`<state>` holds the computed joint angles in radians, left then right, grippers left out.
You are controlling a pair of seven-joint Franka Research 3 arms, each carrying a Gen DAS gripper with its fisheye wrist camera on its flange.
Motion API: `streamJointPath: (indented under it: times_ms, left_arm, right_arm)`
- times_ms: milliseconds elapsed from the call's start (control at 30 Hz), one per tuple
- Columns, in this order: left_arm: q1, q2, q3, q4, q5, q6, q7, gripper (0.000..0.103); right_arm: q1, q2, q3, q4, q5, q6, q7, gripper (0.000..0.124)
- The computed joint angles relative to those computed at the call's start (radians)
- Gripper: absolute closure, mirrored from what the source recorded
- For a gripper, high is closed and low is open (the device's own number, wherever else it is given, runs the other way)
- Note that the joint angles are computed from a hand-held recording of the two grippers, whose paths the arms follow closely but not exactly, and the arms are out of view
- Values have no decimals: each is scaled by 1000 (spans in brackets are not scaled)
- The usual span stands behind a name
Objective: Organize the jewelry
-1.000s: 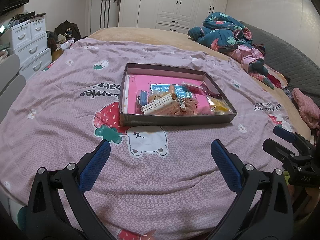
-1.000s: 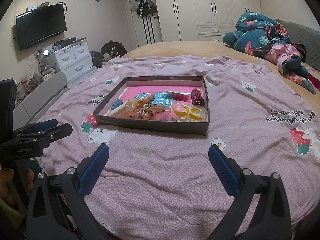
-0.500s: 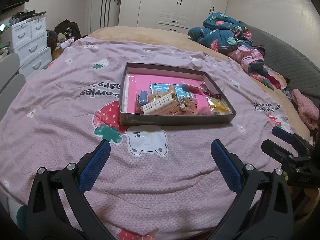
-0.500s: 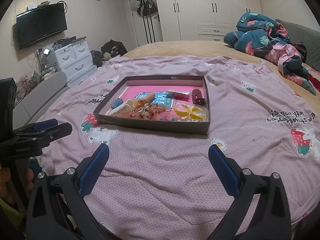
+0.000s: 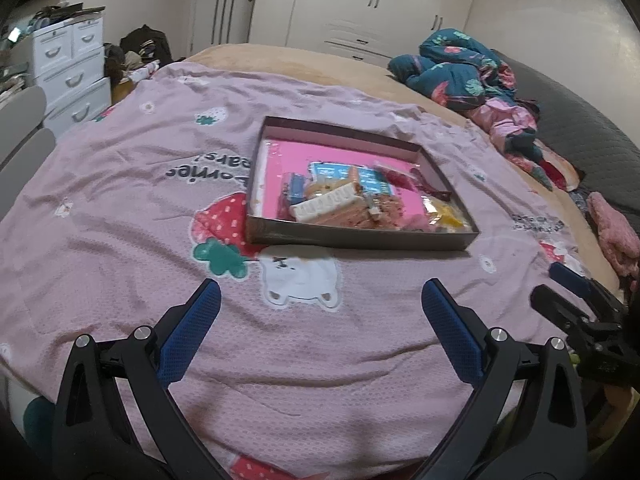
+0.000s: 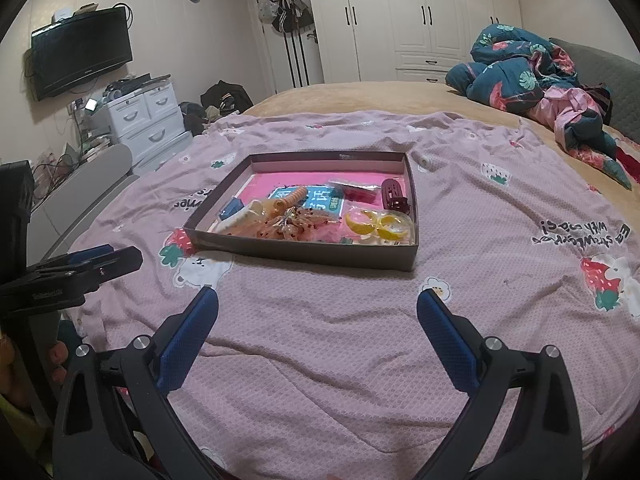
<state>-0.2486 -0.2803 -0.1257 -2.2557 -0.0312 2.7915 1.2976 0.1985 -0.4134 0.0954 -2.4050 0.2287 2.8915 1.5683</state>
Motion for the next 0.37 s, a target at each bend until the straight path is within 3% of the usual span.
streamJointPath:
  times_ms: [167, 300, 367]
  left_arm:
    - [96, 64, -18, 64, 109, -62, -129, 9]
    - [189, 163, -17, 168, 262, -120, -263, 9]
    - [223, 227, -7, 236, 350, -150, -328, 9]
  right_arm:
    - [-25, 58, -38, 44, 25, 4, -14, 25]
    - [-252, 197, 33, 158, -217, -25, 221, 25]
    - [-364, 301, 53, 259, -436, -79, 435, 25]
